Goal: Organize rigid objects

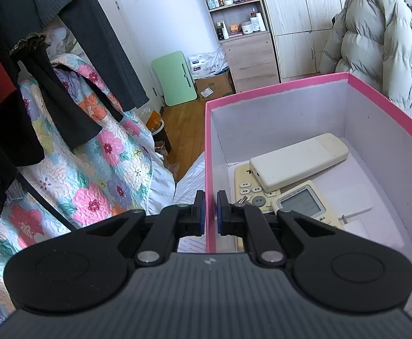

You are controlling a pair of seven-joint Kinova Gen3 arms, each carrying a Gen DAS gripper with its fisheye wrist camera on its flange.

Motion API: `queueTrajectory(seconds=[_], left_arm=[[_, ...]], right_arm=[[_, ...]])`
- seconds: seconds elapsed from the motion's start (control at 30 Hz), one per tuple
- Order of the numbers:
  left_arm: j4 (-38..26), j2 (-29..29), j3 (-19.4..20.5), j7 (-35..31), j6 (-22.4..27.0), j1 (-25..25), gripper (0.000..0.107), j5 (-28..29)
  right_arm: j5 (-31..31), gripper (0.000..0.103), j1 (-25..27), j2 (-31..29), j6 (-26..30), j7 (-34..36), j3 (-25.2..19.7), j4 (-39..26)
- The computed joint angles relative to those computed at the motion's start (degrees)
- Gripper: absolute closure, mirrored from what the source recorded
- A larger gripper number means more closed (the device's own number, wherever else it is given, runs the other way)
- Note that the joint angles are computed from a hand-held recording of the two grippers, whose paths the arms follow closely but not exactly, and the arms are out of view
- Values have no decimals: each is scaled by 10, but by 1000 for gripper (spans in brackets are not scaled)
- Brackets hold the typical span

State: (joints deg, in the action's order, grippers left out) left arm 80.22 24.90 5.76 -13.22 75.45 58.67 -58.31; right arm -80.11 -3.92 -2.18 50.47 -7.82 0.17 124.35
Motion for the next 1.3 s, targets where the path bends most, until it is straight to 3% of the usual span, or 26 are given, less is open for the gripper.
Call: queueTrajectory(seconds=[0.1, 0.33, 0.6, 0.67, 0.77, 1.0, 1.1, 1.2, 1.3], left_arm=[[2, -1, -1, 7, -2, 2, 100, -3], [8, -3, 2, 13, -4, 2, 100, -7], [9, -4, 3, 16, -2, 1, 100, -9], [9, -5, 3, 16, -3, 1, 100, -8], [8, -4, 4, 14, -2, 1, 100, -9], [8, -4, 3, 15, -2, 0, 100, -9], [7, -4, 3, 14, -2, 0, 101, -8], [7, -4, 3, 14, -2, 0, 100, -8], [6, -4, 3, 14, -2, 0, 101, -8]], right_arm=[[59, 47, -27, 14, -26, -42, -26, -36], [222, 47, -101, 15, -172, -172, -79, -74], [392, 46, -141, 10, -192, -332, -86, -107], [386, 44, -132, 4, -188, -335, -89, -105], [322, 43, -142, -11, -190, -285, -56, -89], [159, 40, -218, -59, -224, -147, 104, -35], [125, 39, -170, -57, -261, -109, 80, -25], [170, 39, -91, -30, -252, -152, 33, -48], [213, 40, -52, 5, -228, -197, 24, -76]])
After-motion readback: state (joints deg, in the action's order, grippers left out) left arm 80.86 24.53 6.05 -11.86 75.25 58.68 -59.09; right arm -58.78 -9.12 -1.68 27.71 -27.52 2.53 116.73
